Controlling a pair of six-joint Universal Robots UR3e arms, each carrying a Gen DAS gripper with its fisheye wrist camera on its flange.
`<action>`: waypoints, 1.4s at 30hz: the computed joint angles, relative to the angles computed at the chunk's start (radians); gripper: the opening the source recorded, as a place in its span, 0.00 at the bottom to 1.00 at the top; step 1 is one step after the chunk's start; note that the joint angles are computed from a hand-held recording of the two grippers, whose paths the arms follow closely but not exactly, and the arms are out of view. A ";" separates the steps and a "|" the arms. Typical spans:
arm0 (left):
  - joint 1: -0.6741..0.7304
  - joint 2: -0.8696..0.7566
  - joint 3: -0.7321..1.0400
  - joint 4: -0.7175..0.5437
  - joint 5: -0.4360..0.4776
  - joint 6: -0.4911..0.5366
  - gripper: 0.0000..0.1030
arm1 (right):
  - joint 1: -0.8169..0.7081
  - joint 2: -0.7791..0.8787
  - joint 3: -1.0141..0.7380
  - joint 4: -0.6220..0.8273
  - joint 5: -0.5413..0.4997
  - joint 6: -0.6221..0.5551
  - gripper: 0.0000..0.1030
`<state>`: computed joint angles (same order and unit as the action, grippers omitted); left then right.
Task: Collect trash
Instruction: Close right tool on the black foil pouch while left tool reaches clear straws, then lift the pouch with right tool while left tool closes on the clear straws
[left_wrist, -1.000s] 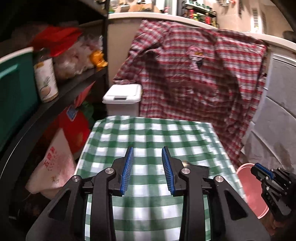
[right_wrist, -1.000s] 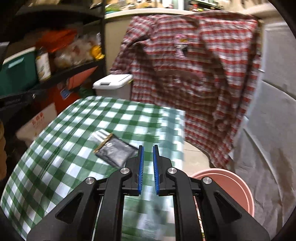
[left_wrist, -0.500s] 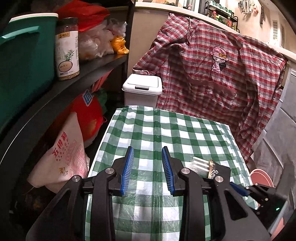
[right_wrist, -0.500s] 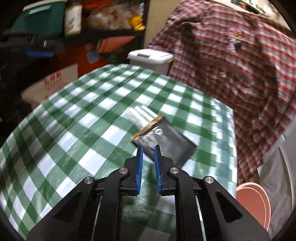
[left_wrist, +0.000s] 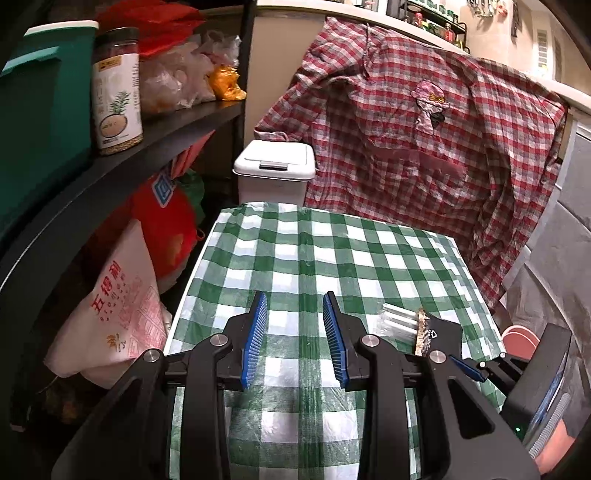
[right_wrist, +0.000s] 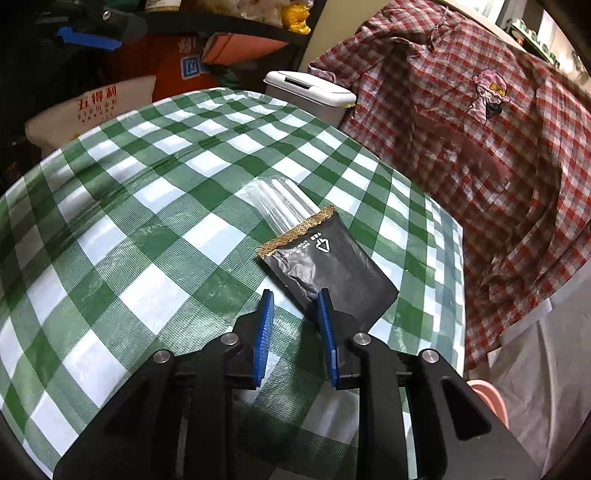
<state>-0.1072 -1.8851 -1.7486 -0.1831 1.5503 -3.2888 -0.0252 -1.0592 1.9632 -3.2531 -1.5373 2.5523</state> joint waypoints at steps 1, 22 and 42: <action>-0.003 -0.004 0.003 -0.001 -0.002 -0.001 0.31 | 0.001 0.002 -0.002 0.001 -0.007 -0.002 0.14; -0.076 -0.232 0.171 -0.065 -0.142 -0.034 0.31 | -0.249 -0.149 -0.003 0.272 0.344 0.066 0.55; -0.017 -0.179 0.119 -0.055 -0.191 -0.042 0.30 | -0.135 0.110 -0.371 0.473 0.243 0.182 0.83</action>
